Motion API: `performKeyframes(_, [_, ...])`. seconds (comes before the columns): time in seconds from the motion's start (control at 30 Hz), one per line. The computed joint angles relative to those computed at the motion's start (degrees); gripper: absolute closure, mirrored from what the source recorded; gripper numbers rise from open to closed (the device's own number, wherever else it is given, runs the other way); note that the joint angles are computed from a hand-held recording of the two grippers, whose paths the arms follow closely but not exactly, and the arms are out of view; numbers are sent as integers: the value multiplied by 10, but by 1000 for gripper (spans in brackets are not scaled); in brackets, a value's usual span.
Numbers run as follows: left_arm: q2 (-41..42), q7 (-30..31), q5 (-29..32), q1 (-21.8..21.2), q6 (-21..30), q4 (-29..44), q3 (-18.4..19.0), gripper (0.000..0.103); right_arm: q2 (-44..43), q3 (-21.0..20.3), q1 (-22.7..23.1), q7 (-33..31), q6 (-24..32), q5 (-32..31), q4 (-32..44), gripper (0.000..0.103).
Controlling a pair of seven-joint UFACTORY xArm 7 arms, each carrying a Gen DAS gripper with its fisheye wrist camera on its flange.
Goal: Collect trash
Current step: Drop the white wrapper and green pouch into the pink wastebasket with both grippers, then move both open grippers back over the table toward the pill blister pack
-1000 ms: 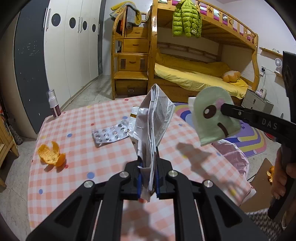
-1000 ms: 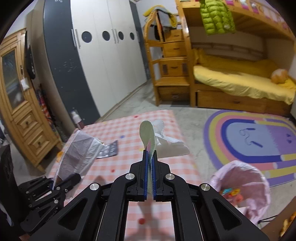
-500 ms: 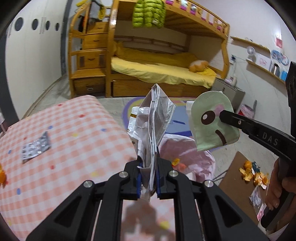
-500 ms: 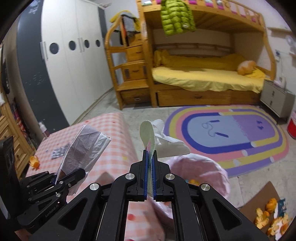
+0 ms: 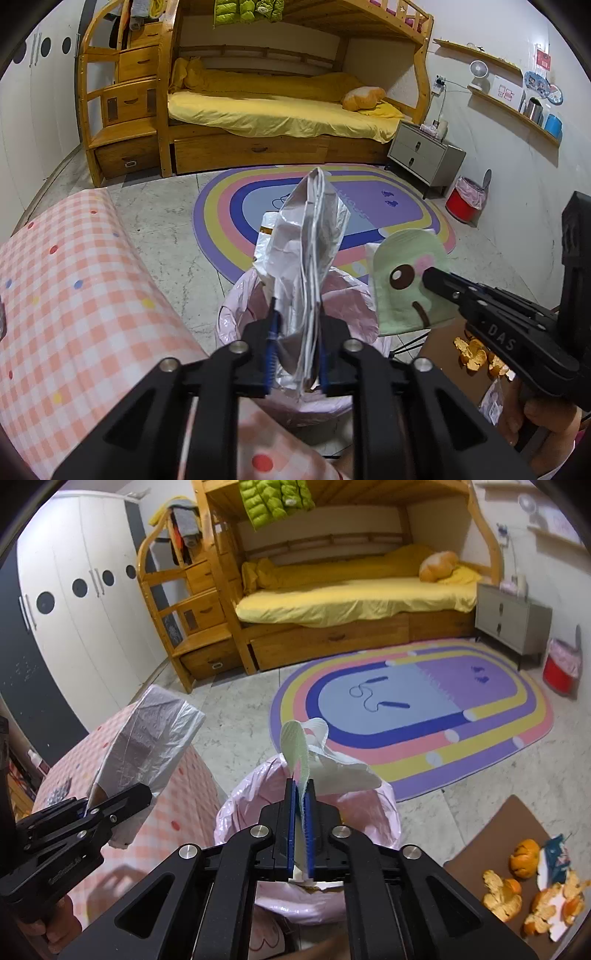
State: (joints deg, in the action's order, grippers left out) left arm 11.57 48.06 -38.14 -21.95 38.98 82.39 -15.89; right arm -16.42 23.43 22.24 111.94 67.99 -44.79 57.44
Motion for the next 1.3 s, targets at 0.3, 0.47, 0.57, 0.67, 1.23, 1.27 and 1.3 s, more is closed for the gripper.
performKeyframes(0.3, [2,-14,-10,21,-11,13,9,32,3,-5,-14,2,-36,5,-4,54])
performKeyframes(0.47, [-39,13,-28,42,-68,-24,25,29,32,8,1,-15,-5,-14,58,54])
performKeyframes(0.57, [-55,24,-30,58,-86,-36,42,26,71,7,17,-43,1,-36,118,54])
performKeyframes(0.67, [-59,29,-35,79,-83,-37,60,26,136,-2,41,-85,6,-63,201,54])
performKeyframes(1.23, [0,-26,34,211,-70,39,111,26,572,-91,190,-348,16,-65,773,57])
performKeyframes(1.27, [3,-30,34,219,-66,44,112,26,593,-97,199,-366,14,-62,800,57])
performKeyframes(1.3, [3,-32,33,227,-67,45,113,26,608,-102,203,-383,5,-57,816,57])
